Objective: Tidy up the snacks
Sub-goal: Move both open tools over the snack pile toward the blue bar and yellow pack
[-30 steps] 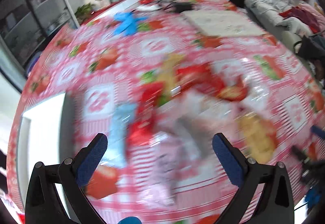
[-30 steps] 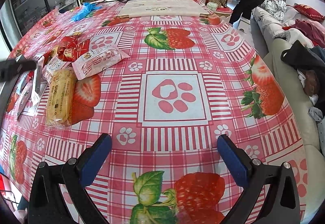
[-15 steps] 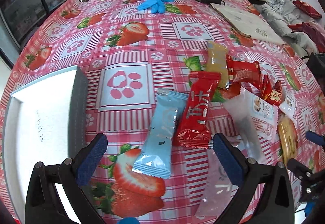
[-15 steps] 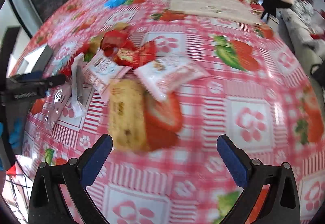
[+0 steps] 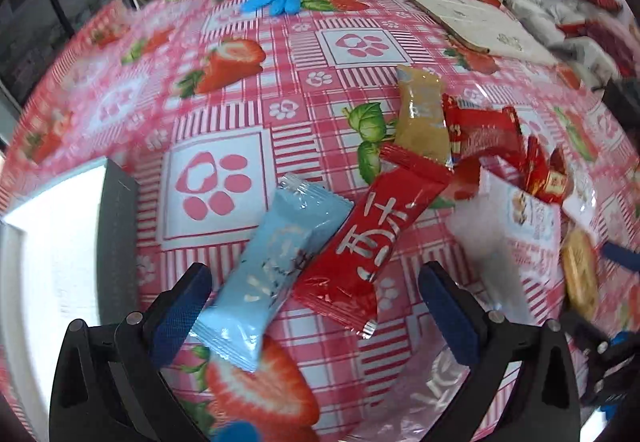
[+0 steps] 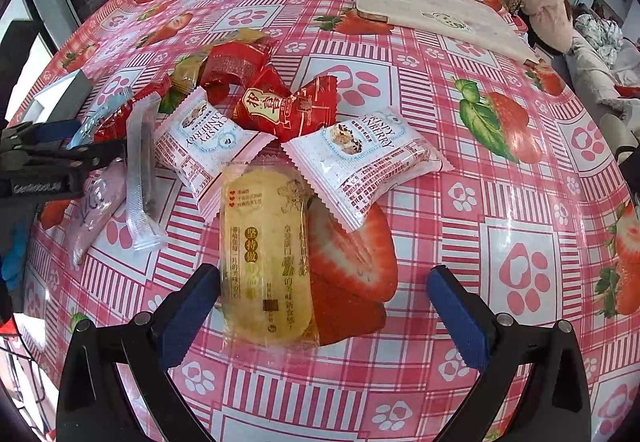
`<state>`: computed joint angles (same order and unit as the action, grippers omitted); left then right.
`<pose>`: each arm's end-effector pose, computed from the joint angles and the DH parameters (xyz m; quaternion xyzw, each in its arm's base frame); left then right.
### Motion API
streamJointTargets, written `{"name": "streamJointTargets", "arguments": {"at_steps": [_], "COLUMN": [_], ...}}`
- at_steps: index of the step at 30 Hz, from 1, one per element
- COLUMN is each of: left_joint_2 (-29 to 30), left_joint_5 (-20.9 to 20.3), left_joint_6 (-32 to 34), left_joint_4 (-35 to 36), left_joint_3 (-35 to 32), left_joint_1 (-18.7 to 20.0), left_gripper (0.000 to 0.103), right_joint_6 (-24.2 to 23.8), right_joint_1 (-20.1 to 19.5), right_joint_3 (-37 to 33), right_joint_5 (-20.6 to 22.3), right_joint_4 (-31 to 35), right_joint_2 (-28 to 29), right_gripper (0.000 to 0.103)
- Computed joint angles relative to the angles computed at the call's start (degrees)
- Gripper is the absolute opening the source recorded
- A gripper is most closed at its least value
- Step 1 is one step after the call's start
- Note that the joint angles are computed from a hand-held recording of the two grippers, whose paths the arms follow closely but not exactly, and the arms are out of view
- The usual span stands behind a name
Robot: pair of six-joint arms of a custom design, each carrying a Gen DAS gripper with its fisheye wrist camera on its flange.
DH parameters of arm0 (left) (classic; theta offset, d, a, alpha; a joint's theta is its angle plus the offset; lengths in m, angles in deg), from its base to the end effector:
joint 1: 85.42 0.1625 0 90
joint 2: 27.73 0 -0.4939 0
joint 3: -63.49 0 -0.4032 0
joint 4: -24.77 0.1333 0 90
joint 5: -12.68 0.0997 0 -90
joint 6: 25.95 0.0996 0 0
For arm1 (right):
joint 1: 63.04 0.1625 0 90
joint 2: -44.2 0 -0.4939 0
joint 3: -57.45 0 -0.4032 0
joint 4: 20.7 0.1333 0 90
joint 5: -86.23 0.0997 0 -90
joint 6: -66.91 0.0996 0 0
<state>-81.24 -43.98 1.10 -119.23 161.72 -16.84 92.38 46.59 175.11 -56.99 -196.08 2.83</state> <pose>-0.0777 -0.7129 0.2098 0.3708 0.8802 -0.0634 0.2894 0.2433 -0.5227 0.0541 -0.0809 -0.8883 0.2367 0.3852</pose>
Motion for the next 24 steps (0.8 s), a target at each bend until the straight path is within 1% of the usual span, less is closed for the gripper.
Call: {"name": "streamJointTargets", "arguments": {"at_steps": [2,4,5,7,8,9,10,11,12,13,14,15,16,18,20,22,23,24], "left_joint_2": [-0.4,-0.9,-1.0,-1.2,-1.5,-2.0,-2.8,-3.6,-4.5,-5.4,-6.4,-7.4,-8.8,-11.1,-12.8,-13.6,-13.6,-13.5], "left_joint_5": [-1.0,-2.3,-2.0,-0.1,0.2,0.2,-0.1,-0.4,-0.8,-1.2,-1.4,-1.9,-3.1,-5.7,-5.8,-4.5,-3.6,-2.8], "left_joint_6": [2.5,4.5,4.0,1.5,1.0,0.8,0.8,1.0,1.3,1.1,0.6,-0.6,-2.4,-5.0,-5.5,-5.7,-5.4,-4.6], "left_joint_4": [-3.3,-5.4,-4.5,-1.9,-1.4,-1.7,-2.3,-3.2,-4.1,-4.6,-4.6,-4.1,-2.9,-0.9,-1.1,-2.8,-4.6,-7.0], "left_joint_3": [1.3,2.4,2.1,1.7,1.8,2.4,3.4,4.5,5.6,6.7,7.7,8.7,9.6,11.2,13.1,14.2,14.5,14.7], "left_joint_1": [0.3,0.7,0.7,0.2,0.2,0.1,0.0,-0.1,0.0,-0.1,-0.2,-0.2,-0.1,0.2,0.1,-0.2,-0.4,-0.5], "left_gripper": [0.103,0.103,0.103,0.103,0.101,0.094,0.09,0.077,0.063,0.056,0.042,0.033,0.032,0.032,0.033,0.053,0.073,0.081], "right_joint_6": [-1.5,-1.9,-1.1,1.6,2.2,2.0,1.5,1.1,0.4,-0.3,-0.6,-1.0,-0.9,0.2,2.0,3.9,4.5,4.7], "right_joint_1": [0.1,0.0,-0.1,-0.3,-0.4,-0.4,-0.3,0.2,0.6,0.9,0.9,0.8,0.9,1.3,1.8,2.3,2.5,2.6], "right_joint_3": [0.5,0.5,0.3,-0.5,-0.6,-0.3,-0.2,-0.2,-0.2,-0.1,0.4,1.1,1.9,3.6,5.6,7.1,8.0,8.8], "right_joint_5": [-0.1,0.1,0.5,1.2,1.8,2.7,2.8,1.9,1.1,0.7,1.4,2.0,2.3,1.9,1.8,1.6,1.7,2.2], "right_joint_4": [-2.3,-2.5,-1.1,2.5,2.5,1.2,0.1,-0.2,-0.5,-0.9,-1.7,-3.2,-4.2,-4.8,-4.3,-3.0,-2.9,-3.4], "right_joint_2": [0.3,0.2,-0.1,-0.9,-1.0,-1.1,-1.1,-0.9,-0.7,-0.6,-0.8,-0.9,-1.1,-1.7,-2.7,-3.7,-4.2,-4.5], "right_gripper": [0.103,0.103,0.103,0.103,0.103,0.103,0.093,0.085,0.063,0.045,0.045,0.043,0.042,0.041,0.041,0.042,0.042,0.042]}}
